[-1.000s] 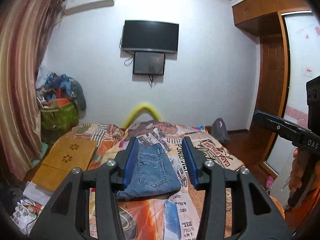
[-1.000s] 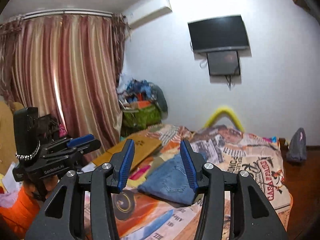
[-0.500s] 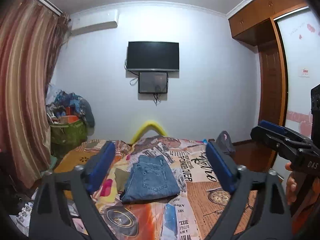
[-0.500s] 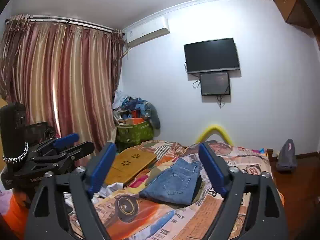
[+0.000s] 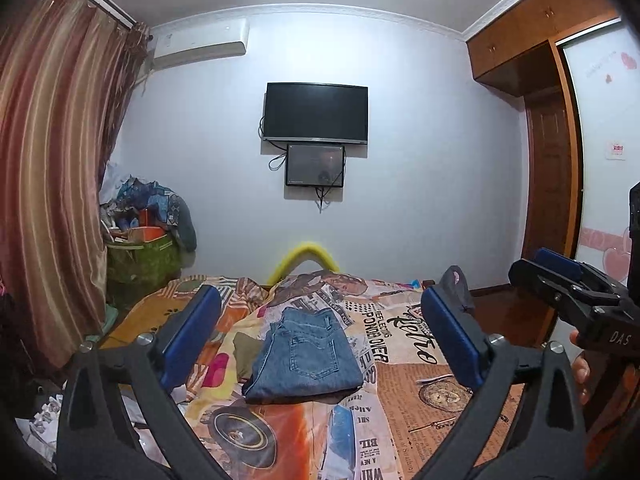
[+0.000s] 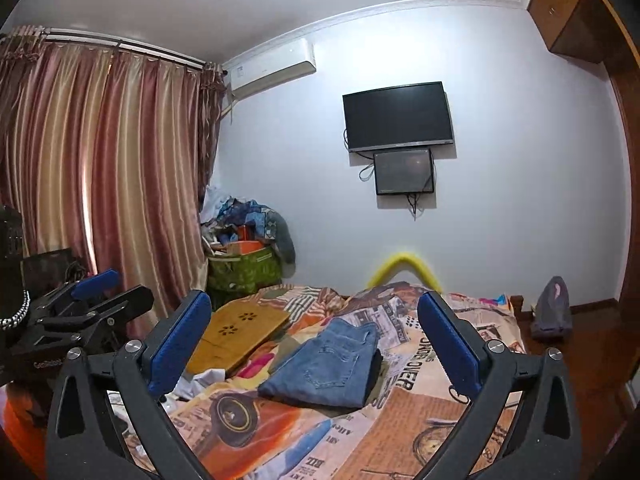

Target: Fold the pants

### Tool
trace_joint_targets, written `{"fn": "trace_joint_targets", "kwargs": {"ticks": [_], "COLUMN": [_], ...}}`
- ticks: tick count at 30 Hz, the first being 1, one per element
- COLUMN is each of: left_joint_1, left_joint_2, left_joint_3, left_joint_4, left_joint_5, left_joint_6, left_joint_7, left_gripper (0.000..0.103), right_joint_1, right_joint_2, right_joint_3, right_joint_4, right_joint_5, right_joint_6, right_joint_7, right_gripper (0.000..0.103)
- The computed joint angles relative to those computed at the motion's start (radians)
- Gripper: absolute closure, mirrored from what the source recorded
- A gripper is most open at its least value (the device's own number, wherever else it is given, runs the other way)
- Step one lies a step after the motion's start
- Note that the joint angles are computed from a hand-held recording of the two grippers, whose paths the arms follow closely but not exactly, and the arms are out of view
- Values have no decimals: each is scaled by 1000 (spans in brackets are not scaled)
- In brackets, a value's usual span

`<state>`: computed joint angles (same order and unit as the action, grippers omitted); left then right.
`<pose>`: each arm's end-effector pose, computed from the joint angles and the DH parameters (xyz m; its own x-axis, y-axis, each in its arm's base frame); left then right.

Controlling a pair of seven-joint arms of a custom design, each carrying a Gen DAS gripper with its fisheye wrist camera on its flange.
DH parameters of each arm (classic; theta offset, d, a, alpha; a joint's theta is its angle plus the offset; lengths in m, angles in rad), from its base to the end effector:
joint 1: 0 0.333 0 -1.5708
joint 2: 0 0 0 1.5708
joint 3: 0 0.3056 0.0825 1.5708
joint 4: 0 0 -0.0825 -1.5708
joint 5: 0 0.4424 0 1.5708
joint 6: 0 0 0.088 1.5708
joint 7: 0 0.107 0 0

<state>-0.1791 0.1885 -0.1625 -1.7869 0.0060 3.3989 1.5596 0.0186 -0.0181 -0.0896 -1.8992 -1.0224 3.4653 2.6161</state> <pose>0.6584 -0.2244 0.5923 -0.3328 -0.9423 0.0359 -0.1479 0.0146 -0.9889 0.6176 0.0561 0.6195 0.1933 -0.9774 -0.0851 -0.1456 0.0572 -0.9877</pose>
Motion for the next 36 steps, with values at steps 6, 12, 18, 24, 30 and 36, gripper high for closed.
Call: {"fn": "trace_joint_targets", "kwargs": {"ticks": [6, 12, 18, 24, 30, 36], "left_joint_1": [-22, 8, 9, 39, 94, 158], "left_joint_2": [1, 13, 10, 6, 8, 11], "left_joint_3": [16, -12, -16, -41, -93, -149], "left_joint_4": [-3, 12, 9, 0, 7, 9], "left_joint_5": [-18, 11, 25, 60, 103, 183], "left_joint_6": [-5, -13, -11, -9, -27, -34], "left_joint_7": [9, -14, -24, -51, -88, -147], "left_gripper": [2, 2, 1, 1, 1, 1], "right_joint_1": [11, 28, 36, 39, 24, 20], "right_joint_2": [-16, -23, -25, -23, -22, -23], "right_joint_3": [-4, -22, -34, -46, -34, -29], "right_joint_4": [-35, -36, -27, -1, 8, 4], "right_joint_5": [50, 31, -25, -140, -167, -154], "right_joint_6": [-4, -12, -22, -26, -28, -30], "right_joint_7": [-53, -38, 19, 139, 169, 155], "right_gripper": [0, 0, 0, 0, 0, 0]}}
